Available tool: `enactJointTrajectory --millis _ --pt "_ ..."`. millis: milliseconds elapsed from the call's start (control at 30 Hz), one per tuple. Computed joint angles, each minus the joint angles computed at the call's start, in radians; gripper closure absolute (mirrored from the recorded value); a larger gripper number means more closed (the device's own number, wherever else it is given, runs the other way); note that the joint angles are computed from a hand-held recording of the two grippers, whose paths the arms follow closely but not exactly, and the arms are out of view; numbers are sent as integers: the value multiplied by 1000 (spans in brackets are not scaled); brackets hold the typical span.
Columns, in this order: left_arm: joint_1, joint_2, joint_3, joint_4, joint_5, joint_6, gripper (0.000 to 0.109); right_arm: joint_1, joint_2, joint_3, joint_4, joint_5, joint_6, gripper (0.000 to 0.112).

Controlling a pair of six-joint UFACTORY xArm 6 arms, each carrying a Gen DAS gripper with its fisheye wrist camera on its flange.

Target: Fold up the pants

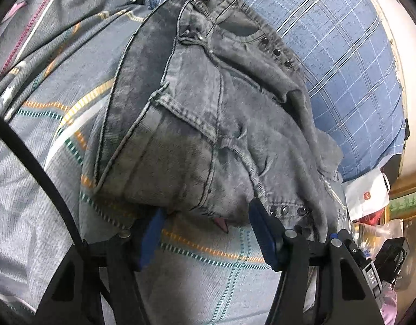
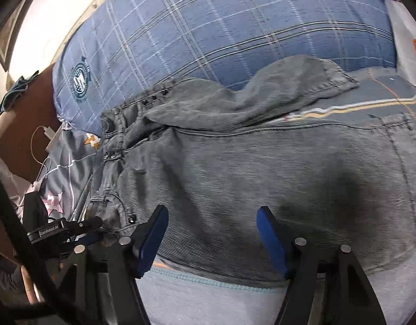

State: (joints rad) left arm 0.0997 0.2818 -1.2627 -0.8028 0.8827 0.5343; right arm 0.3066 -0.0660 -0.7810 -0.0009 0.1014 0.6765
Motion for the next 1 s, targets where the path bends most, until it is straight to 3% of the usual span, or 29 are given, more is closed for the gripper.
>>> enactJointTrajectory --millis 67,167,400,467,600,700,733,767,833,900,933,1000 --pt "-8 8 -10 36 -36 -44 81 16 33 -31 62 -1 -56 51" --pt "30 12 -17 -40 -19 -40 86 42 77 -66 195 -4 -166 53" --pt "88 -157 82 -99 -115 58 88 65 116 -136 294 81 -305 53" --pt "102 -133 58 -57 -116 13 88 63 134 -158 260 125 -286 53" --pt "63 -82 42 114 -150 -145 86 63 160 -203 60 193 -163 53" --pt "24 -152 111 61 -227 -81 73 64 129 -176 125 126 -204 52" --pt "14 -180 130 31 -252 -30 60 62 119 -168 136 106 -207 49" --pt "6 -197 143 16 -277 1 48 58 101 -152 163 73 -218 43" --pt "-33 -272 211 -18 -412 70 40 54 60 -118 282 0 -287 33" --pt "-53 -314 238 -13 -487 66 27 48 13 -83 327 -50 -290 24" --pt "-51 -318 234 -34 -482 80 23 32 -14 -73 316 -51 -270 22" --pt "-53 -319 186 -100 -391 138 23 14 -39 -90 410 -27 -356 22"
